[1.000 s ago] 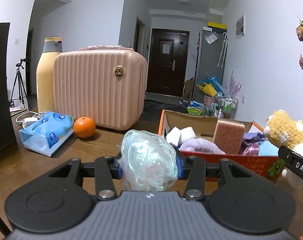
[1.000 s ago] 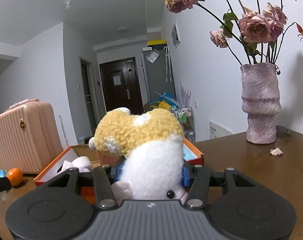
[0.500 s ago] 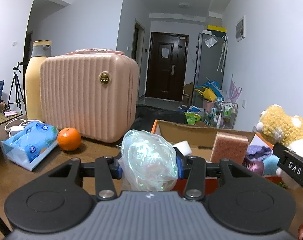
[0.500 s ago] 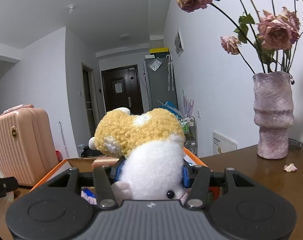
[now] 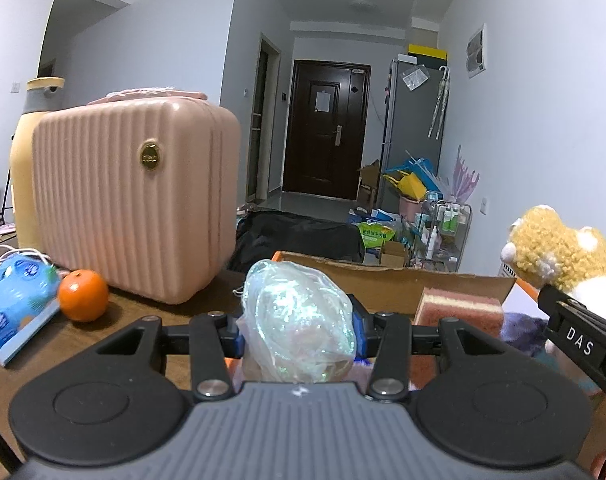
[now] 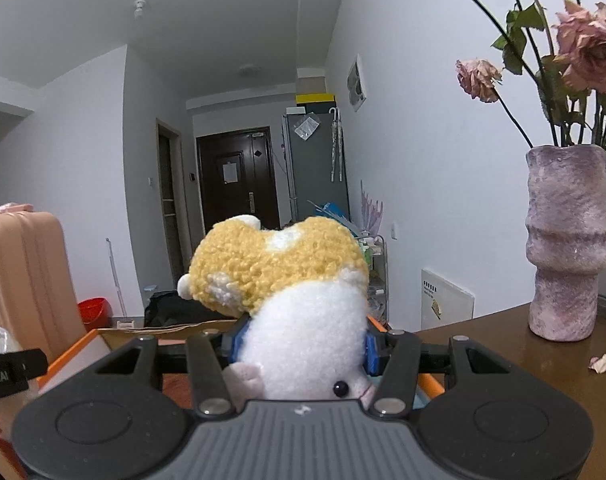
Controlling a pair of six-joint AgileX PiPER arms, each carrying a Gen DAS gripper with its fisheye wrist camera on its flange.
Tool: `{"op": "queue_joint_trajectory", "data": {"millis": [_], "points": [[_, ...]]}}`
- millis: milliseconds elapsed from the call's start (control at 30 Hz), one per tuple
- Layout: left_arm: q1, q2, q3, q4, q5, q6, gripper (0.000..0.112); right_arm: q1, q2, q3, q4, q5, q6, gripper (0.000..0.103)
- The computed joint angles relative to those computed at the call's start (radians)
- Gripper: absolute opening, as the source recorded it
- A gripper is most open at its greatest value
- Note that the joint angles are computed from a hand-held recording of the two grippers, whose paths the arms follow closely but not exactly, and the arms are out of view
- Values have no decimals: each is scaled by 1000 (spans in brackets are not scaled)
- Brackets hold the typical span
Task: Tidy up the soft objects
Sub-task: 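Carry the plastic bag and plush sheep with both grippers over the box, then open both grippers to drop the bag and sheep into the box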
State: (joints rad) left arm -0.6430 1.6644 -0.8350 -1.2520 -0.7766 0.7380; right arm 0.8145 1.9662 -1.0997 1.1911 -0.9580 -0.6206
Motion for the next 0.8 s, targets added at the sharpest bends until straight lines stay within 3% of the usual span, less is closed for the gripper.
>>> {"op": "queue_joint_trajectory", "data": {"millis": [300, 533, 600, 633, 667, 700, 800], "points": [[46, 103, -150, 0, 56, 51, 46, -60, 51, -86, -16, 65, -56, 52], [63, 147, -202, -23, 85, 90, 47, -93, 66, -130, 0, 163, -107, 54], [62, 144, -195, -28, 74, 84, 53, -97, 63, -131, 15, 179, -112, 61], [61, 138, -183, -23, 65, 74, 64, -99, 60, -128, 17, 187, -110, 64], [57, 136, -176, -24, 48, 62, 73, -98, 58, -123, 16, 186, -102, 73], [53, 136, -174, -32, 32, 60, 76, -96, 55, -115, 10, 177, -84, 83], [59, 121, -154, -20, 29, 35, 90, -86, 45, -84, -29, 146, -19, 91]]}}
